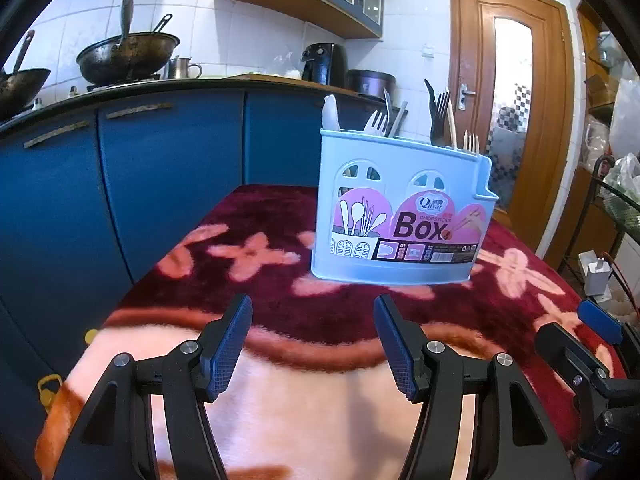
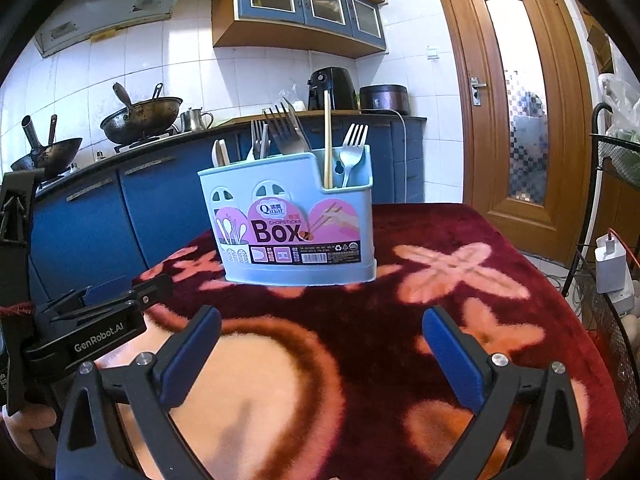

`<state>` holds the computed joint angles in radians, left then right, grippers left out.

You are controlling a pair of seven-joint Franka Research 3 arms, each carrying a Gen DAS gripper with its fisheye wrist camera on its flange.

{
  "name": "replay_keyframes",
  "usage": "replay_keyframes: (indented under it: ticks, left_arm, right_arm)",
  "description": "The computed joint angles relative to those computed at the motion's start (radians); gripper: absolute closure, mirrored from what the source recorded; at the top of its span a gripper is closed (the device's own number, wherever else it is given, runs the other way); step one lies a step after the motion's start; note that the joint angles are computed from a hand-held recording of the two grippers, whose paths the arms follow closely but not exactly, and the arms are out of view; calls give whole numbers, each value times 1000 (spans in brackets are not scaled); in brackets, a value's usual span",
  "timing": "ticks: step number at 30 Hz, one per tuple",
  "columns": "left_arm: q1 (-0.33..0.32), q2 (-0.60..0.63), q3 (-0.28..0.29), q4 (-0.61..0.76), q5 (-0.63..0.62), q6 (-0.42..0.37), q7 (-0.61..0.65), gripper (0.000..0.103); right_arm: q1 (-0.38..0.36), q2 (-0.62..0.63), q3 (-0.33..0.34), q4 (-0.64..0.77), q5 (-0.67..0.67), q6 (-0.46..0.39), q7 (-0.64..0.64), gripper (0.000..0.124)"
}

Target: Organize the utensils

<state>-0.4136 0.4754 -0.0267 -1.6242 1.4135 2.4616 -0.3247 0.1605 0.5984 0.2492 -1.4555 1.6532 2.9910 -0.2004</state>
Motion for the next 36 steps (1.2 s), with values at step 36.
replay_keyframes:
  ticks: [36]
  left_arm:
    - [-1,5,4,6,-7,4,5,38]
  right_arm:
    - [-1,-1,3,-6,-3,3,3,21]
